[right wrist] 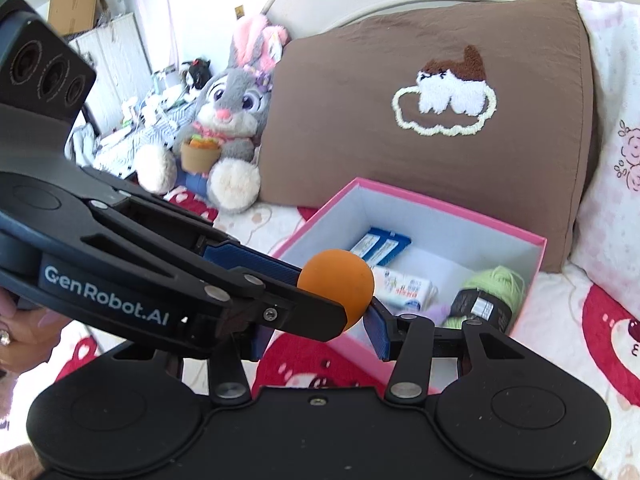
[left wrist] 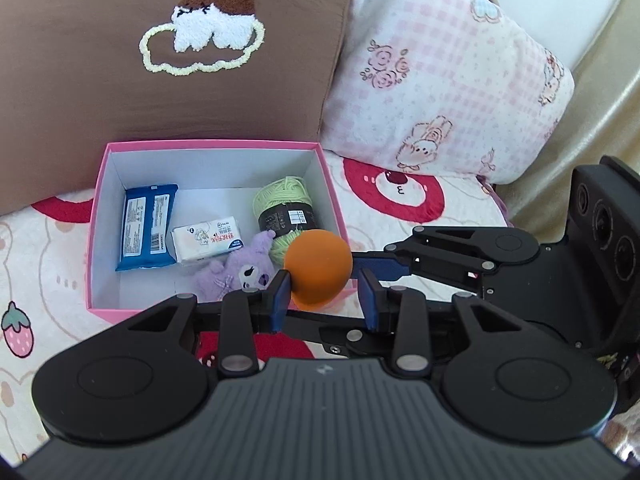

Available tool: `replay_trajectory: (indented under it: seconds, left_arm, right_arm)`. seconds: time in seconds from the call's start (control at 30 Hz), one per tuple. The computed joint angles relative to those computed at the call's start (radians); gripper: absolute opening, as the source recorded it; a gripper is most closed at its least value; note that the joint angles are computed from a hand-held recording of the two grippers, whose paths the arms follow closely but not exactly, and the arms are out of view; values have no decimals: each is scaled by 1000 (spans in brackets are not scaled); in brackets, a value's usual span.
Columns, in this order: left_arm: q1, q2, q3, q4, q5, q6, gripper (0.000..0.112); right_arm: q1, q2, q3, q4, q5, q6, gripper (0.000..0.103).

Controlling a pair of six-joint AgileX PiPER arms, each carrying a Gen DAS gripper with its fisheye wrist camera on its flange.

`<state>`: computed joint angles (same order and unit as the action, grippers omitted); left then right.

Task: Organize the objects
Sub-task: 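Lower the orange sponge into the pink box beside the yarn ball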

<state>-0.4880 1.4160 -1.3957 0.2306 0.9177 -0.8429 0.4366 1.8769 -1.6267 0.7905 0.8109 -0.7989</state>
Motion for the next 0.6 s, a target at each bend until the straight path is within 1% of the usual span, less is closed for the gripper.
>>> replay_trajectory:
  seconds: [0.13,0.23,0.3,0.43,0.6]
  left_arm:
    - [78,32,28,-62,-74,32,34]
    - [144,71,22,-112,-126,82,34]
    - [177,100,15,-120,-159,97,34]
    - [231,158,6,-138,-232,122,34]
    - [301,245,-28,-221,-295,179,34]
  right_arm:
    - [-9,88,-80,9,9,23,54]
    - [-11,161,-185,-23,24,75,53]
    - [-19,219,-282,-42,55,122,51]
    - [-26,344,-491,-97,123,227,50]
    - [-18,485,-710,-182,170,333,49]
